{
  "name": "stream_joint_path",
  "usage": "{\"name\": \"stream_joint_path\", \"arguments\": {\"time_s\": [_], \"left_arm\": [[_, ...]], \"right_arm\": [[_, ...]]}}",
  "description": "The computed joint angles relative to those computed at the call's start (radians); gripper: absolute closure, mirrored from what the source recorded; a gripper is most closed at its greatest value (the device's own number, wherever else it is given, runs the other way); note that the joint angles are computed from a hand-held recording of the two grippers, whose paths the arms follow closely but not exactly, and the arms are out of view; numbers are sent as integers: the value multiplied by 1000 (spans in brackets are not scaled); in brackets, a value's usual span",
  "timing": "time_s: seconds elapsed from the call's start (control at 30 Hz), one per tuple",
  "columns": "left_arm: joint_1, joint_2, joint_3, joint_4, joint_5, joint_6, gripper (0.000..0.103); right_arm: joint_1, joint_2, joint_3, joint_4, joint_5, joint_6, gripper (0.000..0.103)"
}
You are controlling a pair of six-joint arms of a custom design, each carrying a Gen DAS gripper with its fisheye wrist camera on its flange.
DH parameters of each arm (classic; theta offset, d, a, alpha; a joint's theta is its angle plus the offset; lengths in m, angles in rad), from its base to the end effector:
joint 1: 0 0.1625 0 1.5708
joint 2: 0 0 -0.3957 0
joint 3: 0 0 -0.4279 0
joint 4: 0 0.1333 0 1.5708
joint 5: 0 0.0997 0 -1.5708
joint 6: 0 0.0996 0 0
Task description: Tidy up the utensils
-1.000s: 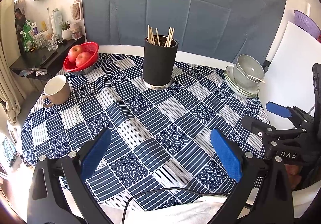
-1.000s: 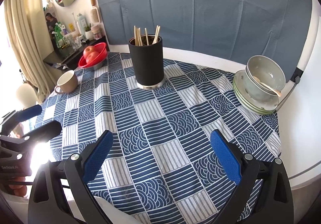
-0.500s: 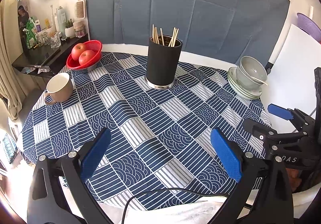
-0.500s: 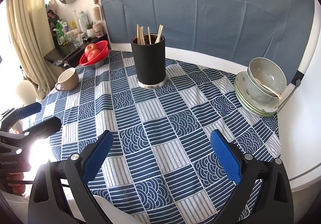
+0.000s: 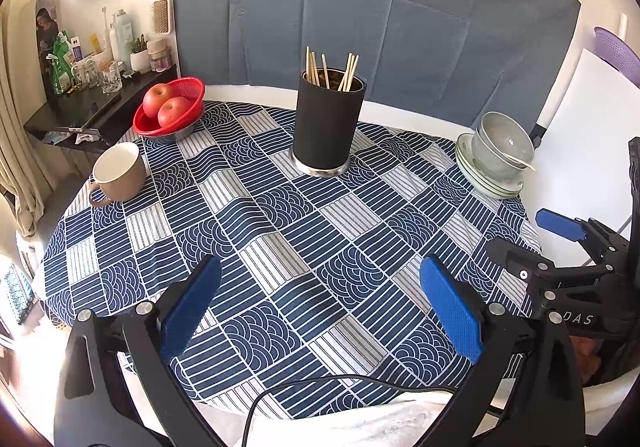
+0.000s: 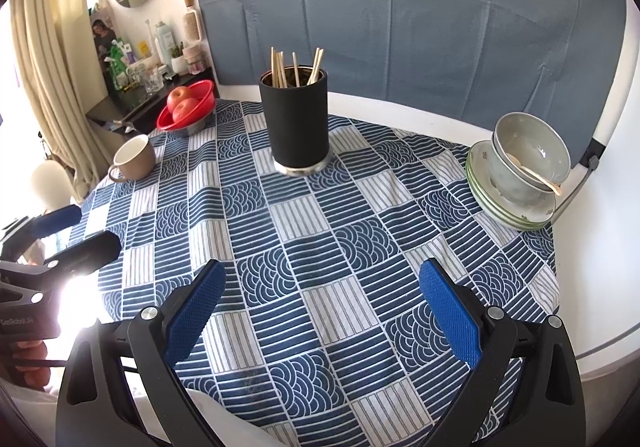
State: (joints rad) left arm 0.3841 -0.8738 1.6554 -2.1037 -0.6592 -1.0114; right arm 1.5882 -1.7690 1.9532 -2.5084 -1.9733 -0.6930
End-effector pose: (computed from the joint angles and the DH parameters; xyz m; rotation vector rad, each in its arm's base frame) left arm -0.5133 -0.4362 0.0808 0.3518 2.3460 -0.8995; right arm 0.1026 -0.4764 0.4734 0.6598 -2.3415 0.7411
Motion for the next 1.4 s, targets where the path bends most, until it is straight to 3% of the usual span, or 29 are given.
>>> {"name": "stream_joint_path", "arguments": {"time_s": [1.4], "left_arm": [[5, -10, 10, 10, -15, -31, 6]], "right_arm": [[-3, 3, -2, 8, 1, -15, 10]]}}
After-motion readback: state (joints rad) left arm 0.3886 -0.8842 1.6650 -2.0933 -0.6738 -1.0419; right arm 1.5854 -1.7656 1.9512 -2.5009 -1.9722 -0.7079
